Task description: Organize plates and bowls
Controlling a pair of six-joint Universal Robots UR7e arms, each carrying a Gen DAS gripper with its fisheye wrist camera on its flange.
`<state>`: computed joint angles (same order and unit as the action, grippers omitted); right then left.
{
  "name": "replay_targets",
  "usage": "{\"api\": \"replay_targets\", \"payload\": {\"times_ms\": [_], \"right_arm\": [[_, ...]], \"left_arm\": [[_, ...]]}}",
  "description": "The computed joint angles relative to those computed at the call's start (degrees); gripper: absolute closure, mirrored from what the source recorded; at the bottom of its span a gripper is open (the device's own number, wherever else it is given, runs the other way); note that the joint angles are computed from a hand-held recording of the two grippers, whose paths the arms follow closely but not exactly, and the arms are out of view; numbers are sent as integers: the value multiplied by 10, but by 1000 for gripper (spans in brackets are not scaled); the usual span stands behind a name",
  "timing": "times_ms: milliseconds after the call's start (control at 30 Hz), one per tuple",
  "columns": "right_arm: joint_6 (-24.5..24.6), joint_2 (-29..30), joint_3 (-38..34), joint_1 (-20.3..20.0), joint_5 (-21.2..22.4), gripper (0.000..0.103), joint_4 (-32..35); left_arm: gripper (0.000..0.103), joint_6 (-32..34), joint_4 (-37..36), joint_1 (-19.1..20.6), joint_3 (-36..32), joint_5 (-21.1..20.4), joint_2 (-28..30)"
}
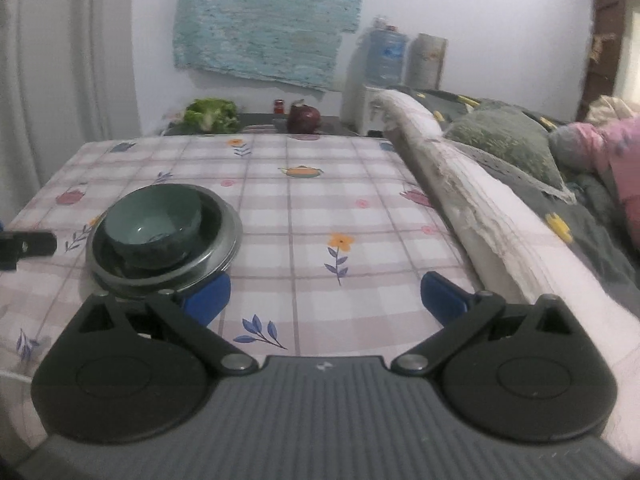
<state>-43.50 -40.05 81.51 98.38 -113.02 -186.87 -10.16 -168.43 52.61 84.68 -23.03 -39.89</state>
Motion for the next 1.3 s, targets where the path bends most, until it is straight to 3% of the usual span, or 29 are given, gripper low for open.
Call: {"api": "replay_targets", "payload": {"times_ms": [133, 267, 400, 533, 733, 867, 1033, 1300], "right_arm": [[-11, 9, -2, 4, -14, 1, -27], [11, 2, 3, 3, -5, 1, -17], [38, -8, 7, 4, 6, 1, 9], [57, -30, 20, 1, 58, 1, 72], [44, -15, 11, 15, 23, 1, 89], [50, -11, 6, 19, 8, 1, 92], [66, -6, 1, 18, -8, 1, 113], [75, 4, -21, 25, -23, 1, 161]], "left_arm": [[0, -75, 95, -6, -21, 68, 10], [0, -125, 170, -7, -34, 96, 10], [0, -183, 249, -6, -36, 87, -1], [0, -232, 305, -4, -37, 70, -9], [0, -324, 417, -3, -56, 53, -19], [0, -465, 560, -3, -75, 65, -29], [0, -498, 574, -1, -70, 57, -37], [0, -463, 560, 2, -80, 45, -24]]}}
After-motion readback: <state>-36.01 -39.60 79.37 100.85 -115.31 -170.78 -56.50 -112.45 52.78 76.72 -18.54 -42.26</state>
